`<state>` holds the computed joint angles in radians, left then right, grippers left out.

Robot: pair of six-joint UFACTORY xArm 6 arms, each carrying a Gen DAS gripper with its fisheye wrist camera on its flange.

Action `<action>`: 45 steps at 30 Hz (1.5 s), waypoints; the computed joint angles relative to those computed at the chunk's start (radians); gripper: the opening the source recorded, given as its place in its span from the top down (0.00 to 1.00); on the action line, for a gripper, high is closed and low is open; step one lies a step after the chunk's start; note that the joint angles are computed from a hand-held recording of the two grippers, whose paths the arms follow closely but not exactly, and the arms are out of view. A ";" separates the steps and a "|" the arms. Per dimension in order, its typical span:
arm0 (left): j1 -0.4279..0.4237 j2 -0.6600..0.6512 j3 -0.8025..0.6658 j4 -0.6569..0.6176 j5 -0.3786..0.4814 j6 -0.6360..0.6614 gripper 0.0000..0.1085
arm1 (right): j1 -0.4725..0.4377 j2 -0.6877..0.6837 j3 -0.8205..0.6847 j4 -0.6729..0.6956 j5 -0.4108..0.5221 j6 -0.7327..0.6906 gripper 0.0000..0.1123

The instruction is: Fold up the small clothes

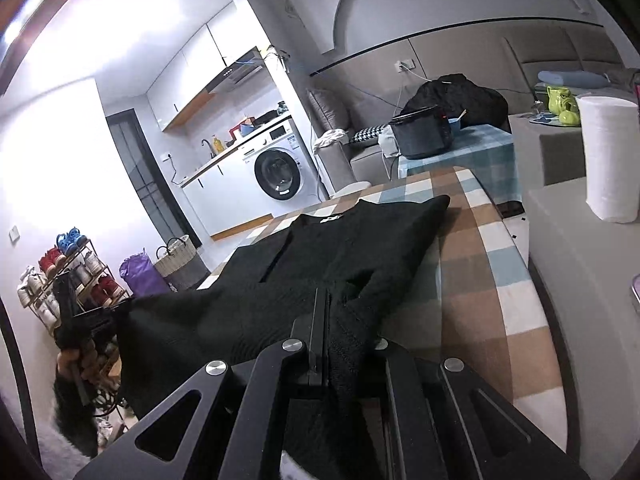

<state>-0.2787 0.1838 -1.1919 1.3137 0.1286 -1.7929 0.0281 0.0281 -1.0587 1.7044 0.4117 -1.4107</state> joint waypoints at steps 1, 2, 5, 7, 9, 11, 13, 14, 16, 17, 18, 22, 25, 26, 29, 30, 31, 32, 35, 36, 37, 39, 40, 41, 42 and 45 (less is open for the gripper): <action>0.002 -0.003 0.006 0.001 -0.002 -0.005 0.96 | 0.001 0.010 -0.009 -0.016 -0.012 0.023 0.96; 0.005 0.004 0.006 -0.023 -0.005 0.010 0.96 | 0.004 0.023 -0.021 -0.032 -0.022 0.049 0.96; 0.013 0.069 -0.047 -0.119 -0.010 0.099 0.96 | 0.024 0.078 -0.076 -0.128 -0.077 0.171 0.96; 0.019 0.129 -0.104 -0.190 -0.014 0.171 0.96 | 0.027 0.125 -0.125 -0.187 -0.097 0.262 0.96; 0.019 0.193 -0.167 -0.300 -0.004 0.279 0.96 | 0.028 0.175 -0.182 -0.251 -0.115 0.362 0.96; 0.018 0.266 -0.245 -0.411 0.008 0.385 0.96 | 0.027 0.231 -0.249 -0.300 -0.127 0.450 0.96; 0.017 0.330 -0.316 -0.514 0.026 0.484 0.96 | 0.031 0.282 -0.310 -0.324 -0.151 0.497 0.96; 0.017 0.362 -0.356 -0.555 0.039 0.525 0.96 | 0.036 0.311 -0.342 -0.363 -0.171 0.538 0.96; 0.013 0.424 -0.436 -0.647 0.077 0.625 0.96 | 0.042 0.359 -0.392 -0.469 -0.190 0.640 0.96; 0.013 0.452 -0.472 -0.694 0.086 0.673 0.96 | 0.044 0.381 -0.414 -0.520 -0.196 0.692 0.96; 0.011 0.478 -0.508 -0.739 0.104 0.718 0.96 | 0.044 0.404 -0.437 -0.574 -0.197 0.747 0.96; 0.004 0.539 -0.595 -0.835 0.159 0.817 0.96 | 0.021 0.453 -0.472 -0.815 -0.149 0.991 0.94; -0.002 0.545 -0.591 -0.929 0.158 0.913 0.83 | 0.010 0.434 -0.436 -0.831 -0.104 0.973 0.77; -0.004 0.539 -0.576 -0.946 0.151 0.931 0.74 | 0.007 0.417 -0.411 -0.782 -0.087 0.919 0.72; -0.009 0.510 -0.513 -0.944 0.134 0.918 0.61 | 0.006 0.354 -0.315 -0.764 -0.068 0.853 0.58; -0.012 0.504 -0.503 -0.941 0.139 0.918 0.61 | 0.007 0.338 -0.290 -0.784 -0.067 0.852 0.56; -0.014 0.494 -0.484 -0.933 0.138 0.914 0.61 | 0.010 0.316 -0.254 -0.790 -0.071 0.833 0.55; -0.016 0.482 -0.460 -0.911 0.135 0.894 0.60 | 0.015 0.297 -0.221 -0.797 -0.087 0.823 0.55; -0.021 0.468 -0.416 -0.911 0.123 0.889 0.60 | 0.015 0.257 -0.150 -0.789 -0.102 0.781 0.55; -0.022 0.465 -0.406 -0.912 0.123 0.890 0.60 | 0.015 0.250 -0.135 -0.784 -0.108 0.768 0.55; -0.022 0.468 -0.405 -0.911 0.125 0.890 0.60 | 0.015 0.248 -0.124 -0.784 -0.119 0.763 0.55; -0.025 0.460 -0.391 -0.886 0.125 0.867 0.61 | 0.011 0.257 -0.124 -0.768 -0.120 0.758 0.55; -0.024 0.457 -0.388 -0.844 0.119 0.832 0.67 | 0.010 0.261 -0.130 -0.745 -0.112 0.741 0.56; -0.023 0.448 -0.377 -0.807 0.111 0.802 0.84 | 0.012 0.265 -0.135 -0.733 -0.114 0.729 0.59; -0.023 0.440 -0.367 -0.786 0.098 0.794 0.91 | 0.014 0.265 -0.135 -0.752 -0.119 0.736 0.76; -0.015 0.396 -0.326 -0.608 0.066 0.643 0.96 | 0.019 0.245 -0.137 -0.618 -0.108 0.588 0.95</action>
<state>-0.2934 0.5799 -1.5183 0.7054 0.1951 -1.1503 0.0468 0.2734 -1.1958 1.0867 0.3034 -0.8227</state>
